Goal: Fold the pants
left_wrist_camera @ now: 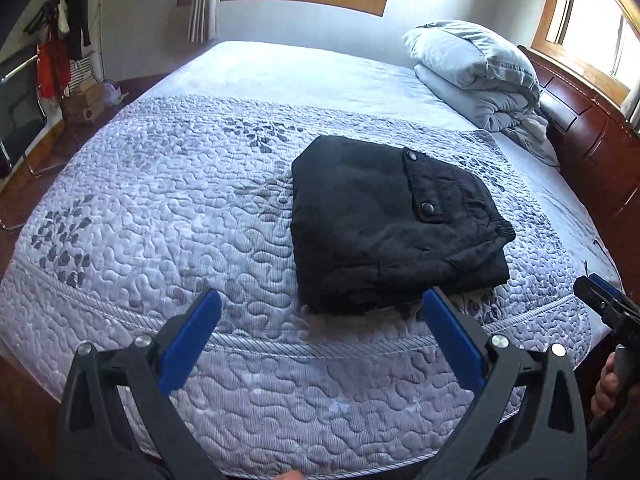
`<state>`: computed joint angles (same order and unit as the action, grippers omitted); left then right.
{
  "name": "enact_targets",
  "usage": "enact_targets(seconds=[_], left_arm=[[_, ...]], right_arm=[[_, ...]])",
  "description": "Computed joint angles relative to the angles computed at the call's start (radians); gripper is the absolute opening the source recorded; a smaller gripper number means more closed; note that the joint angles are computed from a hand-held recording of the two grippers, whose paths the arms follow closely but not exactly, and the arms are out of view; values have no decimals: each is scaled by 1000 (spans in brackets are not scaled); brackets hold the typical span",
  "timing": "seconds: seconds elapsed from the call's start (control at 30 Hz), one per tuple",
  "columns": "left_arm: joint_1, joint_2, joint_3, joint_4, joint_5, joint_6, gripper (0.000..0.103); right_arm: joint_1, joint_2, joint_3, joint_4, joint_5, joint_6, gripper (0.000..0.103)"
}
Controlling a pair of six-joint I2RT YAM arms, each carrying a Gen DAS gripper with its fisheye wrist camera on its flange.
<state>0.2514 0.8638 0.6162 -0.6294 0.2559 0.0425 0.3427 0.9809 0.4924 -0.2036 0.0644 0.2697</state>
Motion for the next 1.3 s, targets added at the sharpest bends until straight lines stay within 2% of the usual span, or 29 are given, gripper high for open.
enact_targets(seconds=[0.17, 0.4, 0.7, 0.93, 1.3], left_arm=[[-35, -51, 27, -54, -45, -14, 100], [-67, -129, 68, -123, -77, -24, 100], [-103, -147, 127, -199, -144, -29, 100], [-102, -140, 119, -198, -158, -25, 100], [-122, -137, 99, -169, -171, -18, 101]], right_arm=[[23, -68, 9, -55, -6, 26, 99], [80, -130, 22, -117, 51, 41, 99], [133, -182, 54, -182, 98, 74, 99], [176, -182, 74, -203, 141, 85, 99], [129, -144, 42, -161, 76, 93, 99]])
